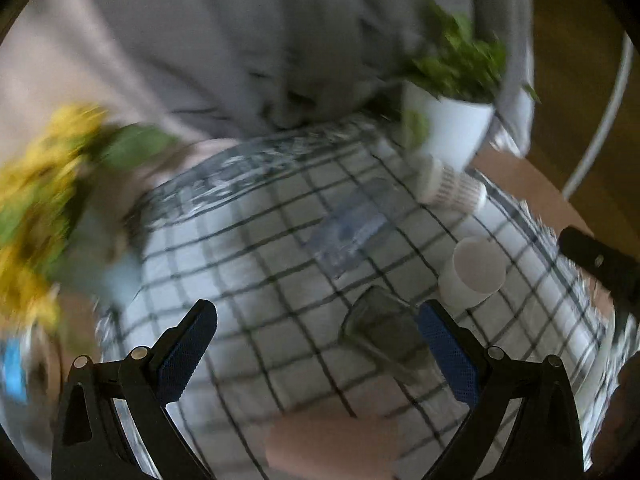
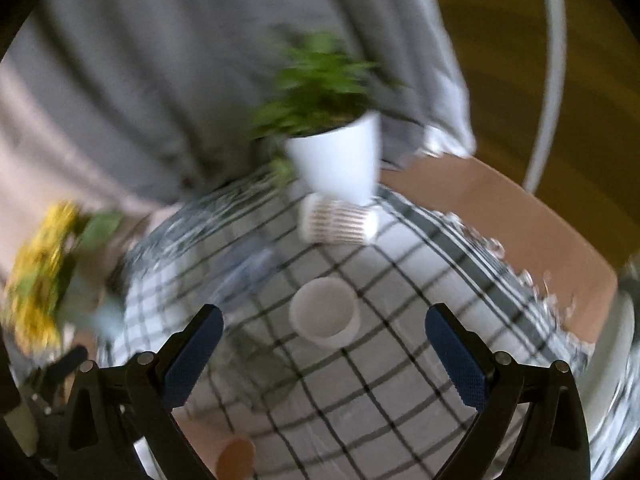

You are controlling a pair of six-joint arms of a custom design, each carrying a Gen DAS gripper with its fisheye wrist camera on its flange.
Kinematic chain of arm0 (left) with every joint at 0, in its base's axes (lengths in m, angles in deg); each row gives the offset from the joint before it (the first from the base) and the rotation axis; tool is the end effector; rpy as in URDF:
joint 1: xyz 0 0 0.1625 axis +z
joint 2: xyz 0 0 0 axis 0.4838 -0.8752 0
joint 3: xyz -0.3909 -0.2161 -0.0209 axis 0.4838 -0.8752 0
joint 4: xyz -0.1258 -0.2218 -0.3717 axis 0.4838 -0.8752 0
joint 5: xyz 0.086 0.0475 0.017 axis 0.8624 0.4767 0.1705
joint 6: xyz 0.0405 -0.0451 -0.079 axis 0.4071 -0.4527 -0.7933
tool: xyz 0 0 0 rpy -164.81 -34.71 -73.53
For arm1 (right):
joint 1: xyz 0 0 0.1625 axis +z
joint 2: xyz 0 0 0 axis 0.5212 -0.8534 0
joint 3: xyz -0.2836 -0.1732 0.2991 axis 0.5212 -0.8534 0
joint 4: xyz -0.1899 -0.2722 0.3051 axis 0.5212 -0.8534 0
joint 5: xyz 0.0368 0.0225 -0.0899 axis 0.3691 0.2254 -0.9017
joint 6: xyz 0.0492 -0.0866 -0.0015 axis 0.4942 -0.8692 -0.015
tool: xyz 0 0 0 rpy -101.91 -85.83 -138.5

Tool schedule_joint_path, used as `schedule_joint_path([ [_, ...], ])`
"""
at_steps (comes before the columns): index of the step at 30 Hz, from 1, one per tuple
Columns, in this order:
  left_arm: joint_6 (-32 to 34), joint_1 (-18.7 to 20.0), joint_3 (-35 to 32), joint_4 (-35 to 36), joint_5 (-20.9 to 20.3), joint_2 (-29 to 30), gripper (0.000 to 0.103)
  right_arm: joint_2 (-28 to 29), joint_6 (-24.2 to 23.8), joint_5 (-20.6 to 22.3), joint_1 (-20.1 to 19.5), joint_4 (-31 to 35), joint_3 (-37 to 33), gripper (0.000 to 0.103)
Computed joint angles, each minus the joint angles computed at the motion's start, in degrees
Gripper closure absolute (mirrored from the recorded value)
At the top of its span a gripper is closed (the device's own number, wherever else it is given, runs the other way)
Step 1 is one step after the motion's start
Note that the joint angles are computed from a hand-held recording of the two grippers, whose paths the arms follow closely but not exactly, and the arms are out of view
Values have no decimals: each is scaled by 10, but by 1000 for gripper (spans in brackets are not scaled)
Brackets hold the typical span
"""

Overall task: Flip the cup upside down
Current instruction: 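Reach the right tool to the clear plastic cup and grasp it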

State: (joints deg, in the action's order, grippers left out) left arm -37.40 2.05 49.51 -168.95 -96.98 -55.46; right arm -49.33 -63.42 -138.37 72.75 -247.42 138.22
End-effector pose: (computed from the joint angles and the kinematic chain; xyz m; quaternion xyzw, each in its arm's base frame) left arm -0.4119 -0.4872 0.0797 0.2554 0.8755 -0.1994 0.3585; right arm 0.1622 -0.3927 0.3290 -0.0756 -0.8642 0.3926 0.3053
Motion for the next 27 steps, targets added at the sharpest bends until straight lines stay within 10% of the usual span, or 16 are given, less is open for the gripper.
schedule_joint_path([
  [11,291,114,-141,-64,-146,119,5,74,204,-62,-12,13,-30,1],
  [27,382,171,-217,-45,-209,196,24,125,323,-88,-45,68,-67,1],
])
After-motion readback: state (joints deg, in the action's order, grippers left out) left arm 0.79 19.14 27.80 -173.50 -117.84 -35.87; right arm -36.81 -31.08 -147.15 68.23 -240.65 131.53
